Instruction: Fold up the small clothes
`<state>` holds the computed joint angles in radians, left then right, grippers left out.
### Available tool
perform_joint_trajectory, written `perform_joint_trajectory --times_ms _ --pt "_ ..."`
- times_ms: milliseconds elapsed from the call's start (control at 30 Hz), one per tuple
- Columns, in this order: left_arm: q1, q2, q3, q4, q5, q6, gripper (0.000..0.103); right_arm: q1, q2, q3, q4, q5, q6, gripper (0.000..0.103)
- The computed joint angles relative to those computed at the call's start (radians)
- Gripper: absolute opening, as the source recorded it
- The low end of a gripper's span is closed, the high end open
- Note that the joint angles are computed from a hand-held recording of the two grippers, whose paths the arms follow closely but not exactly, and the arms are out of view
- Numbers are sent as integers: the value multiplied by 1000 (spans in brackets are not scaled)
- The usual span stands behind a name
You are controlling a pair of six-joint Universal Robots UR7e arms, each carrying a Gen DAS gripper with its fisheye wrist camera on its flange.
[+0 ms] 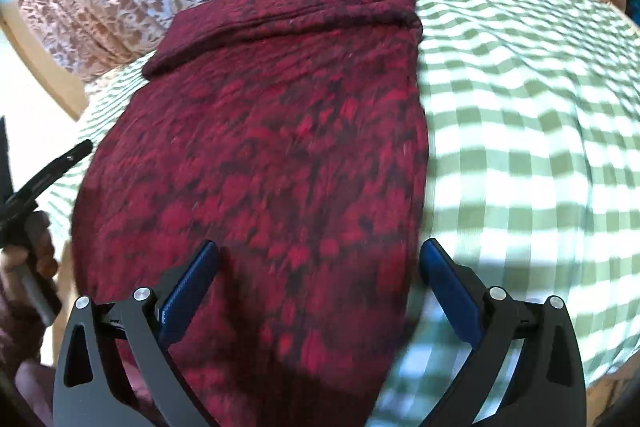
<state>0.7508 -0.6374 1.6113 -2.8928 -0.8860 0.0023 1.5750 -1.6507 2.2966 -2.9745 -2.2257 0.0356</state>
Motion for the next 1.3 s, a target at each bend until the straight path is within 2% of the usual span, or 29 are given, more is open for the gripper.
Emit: perform_joint_trajectory --times_ms 100,167,267,400,467,533,633,700,800,900,1033,1167,1300 --pt "14 -55 54 31 -45 -18 72 -1 -56 33 40 65 20 99" --pt "19 -97 100 64 -67 -34 70 -11 -102 51 97 132 42 93" --pt "26 -153 158 128 -110 -54 63 -24 -164 74 190 208 66 78" --pt "40 -191 202 227 -167 -101 55 -40 -211 105 261 247 76 53" --pt "48 -190 204 242 -186 -112 42 -52 -223 110 287 267 75 46" --pt "47 -188 196 252 -193 -104 18 -41 -211 105 302 250 63 33" --pt "47 -216 198 242 -249 -78 11 -26 -209 91 302 267 54 24" --pt "54 -233 189 240 -303 -72 11 -10 -213 76 274 314 40 23" --pt "77 -239 142 220 -435 -99 10 -1 -213 55 216 387 21 22" --pt "91 -211 75 195 -517 -112 10 -2 -186 18 134 437 3 22" --pt "119 -125 -80 204 -612 -155 10 -42 -140 -41 42 491 17 22" --pt "129 -22 -236 258 -589 -199 10 -86 -70 -127 -9 476 61 22" --pt "148 101 -425 328 -544 -247 18 -126 7 -209 -23 458 115 22"
